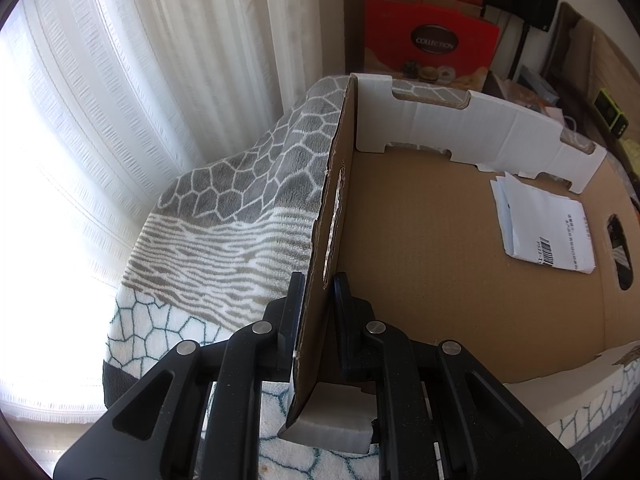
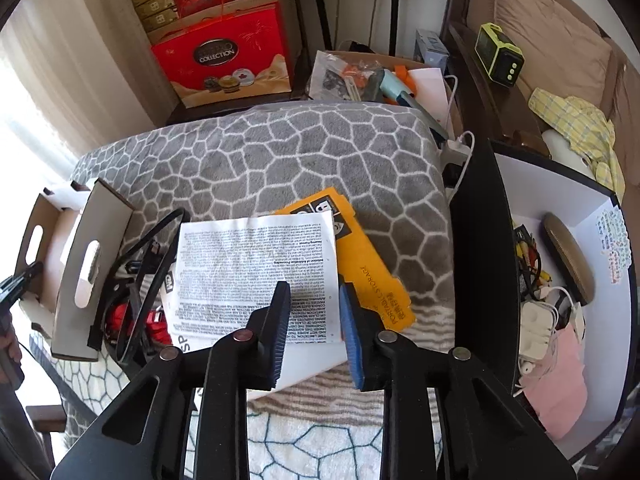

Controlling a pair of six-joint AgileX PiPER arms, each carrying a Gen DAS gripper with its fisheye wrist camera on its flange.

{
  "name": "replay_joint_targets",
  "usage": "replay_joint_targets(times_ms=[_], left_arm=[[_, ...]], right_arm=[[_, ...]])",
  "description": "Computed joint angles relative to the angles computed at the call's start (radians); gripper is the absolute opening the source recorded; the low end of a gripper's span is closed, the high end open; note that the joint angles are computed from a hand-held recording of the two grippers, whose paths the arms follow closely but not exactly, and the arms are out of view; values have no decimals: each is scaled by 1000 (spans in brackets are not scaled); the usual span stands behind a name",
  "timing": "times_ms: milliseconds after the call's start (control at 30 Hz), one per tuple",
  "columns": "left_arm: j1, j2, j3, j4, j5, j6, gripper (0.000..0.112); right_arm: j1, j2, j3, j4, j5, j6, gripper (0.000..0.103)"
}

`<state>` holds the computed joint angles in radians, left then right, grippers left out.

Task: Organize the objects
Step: 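Move the right gripper back and grasp the printed instruction sheet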

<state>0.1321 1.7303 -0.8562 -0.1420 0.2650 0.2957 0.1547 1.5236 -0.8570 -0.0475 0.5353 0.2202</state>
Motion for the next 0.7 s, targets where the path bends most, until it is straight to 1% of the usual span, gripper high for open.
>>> replay_joint_targets(times_ms=[133,300,400,467,567,600,633,667,700], left_arm=[[1,5,-1,5,-3,-4,13],[-1,8,-1,15,-7,-16,13],[-2,8,-1,15,-6,-17,13],[-1,8,-1,18,-6,-18,13],[-1,9,-1,17,-6,-17,13],[-1,9,-1,17,-6,-17,13],[-1,9,-1,17,-7,-17,13],[-1,9,-1,18,-7,-18,13],[-1,9,-1,18,-7,-18,13]], right_arm=[[43,-41,43,-16,5,4,14],[104,-89,96,-51,9,50,13],[123,-115,115,5,30,-3,12],[120,-131,119,70,60,-62,13],[110,-165,132,99,76,-64,15],[93,-177,138,130,77,-78,20],[73,-186,145,173,75,-100,33],[48,-193,152,212,69,-126,39],[31,-196,157,231,66,-133,42]])
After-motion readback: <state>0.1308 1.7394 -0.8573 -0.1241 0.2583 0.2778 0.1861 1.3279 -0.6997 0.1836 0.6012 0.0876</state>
